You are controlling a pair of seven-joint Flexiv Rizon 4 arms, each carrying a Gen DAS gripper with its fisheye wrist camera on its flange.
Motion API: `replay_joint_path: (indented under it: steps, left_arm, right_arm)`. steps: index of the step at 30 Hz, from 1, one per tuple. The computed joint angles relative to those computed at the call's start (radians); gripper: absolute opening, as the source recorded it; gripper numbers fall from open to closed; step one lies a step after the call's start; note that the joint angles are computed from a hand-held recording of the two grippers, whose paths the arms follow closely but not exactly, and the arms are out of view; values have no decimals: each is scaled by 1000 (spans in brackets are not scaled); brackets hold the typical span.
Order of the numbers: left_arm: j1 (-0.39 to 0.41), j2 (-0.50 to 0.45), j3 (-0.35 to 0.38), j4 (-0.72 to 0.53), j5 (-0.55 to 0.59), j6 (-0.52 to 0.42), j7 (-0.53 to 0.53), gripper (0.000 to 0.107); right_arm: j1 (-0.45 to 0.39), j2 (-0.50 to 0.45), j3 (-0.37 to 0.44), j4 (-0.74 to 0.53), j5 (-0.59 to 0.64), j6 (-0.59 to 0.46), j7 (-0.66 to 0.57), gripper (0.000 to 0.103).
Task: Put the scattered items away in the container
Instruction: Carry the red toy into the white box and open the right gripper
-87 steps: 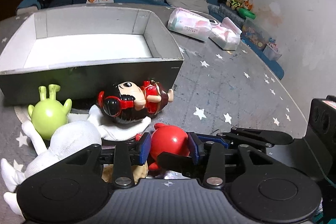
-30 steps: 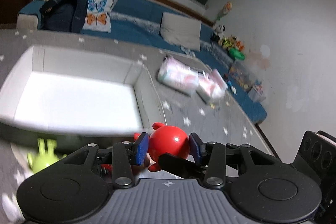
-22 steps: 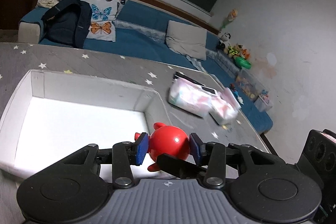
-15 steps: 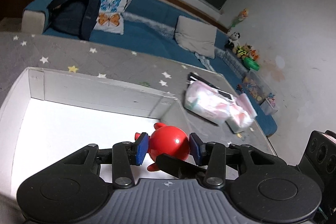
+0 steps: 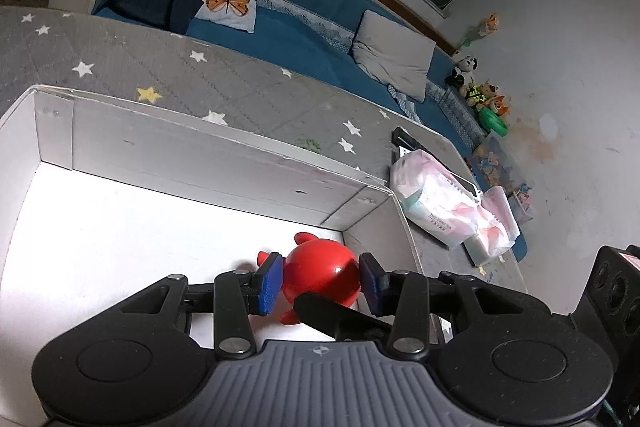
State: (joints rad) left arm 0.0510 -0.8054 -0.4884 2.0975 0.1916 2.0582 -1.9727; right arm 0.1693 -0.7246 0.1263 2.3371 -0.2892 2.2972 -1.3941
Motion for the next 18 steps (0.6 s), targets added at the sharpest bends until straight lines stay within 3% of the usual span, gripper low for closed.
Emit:
replay_joint_path:
  steps: [11,18]
  left_arm:
    - [11,-24,-11,-14,-7,-27,9,43]
    - [7,-21,-7,-7,-17,-17,10,43]
  right_arm:
    - [195,35,-99,-14,186,-101,-136,48]
    - [203,35,-88,-16,227,-98,-168,48]
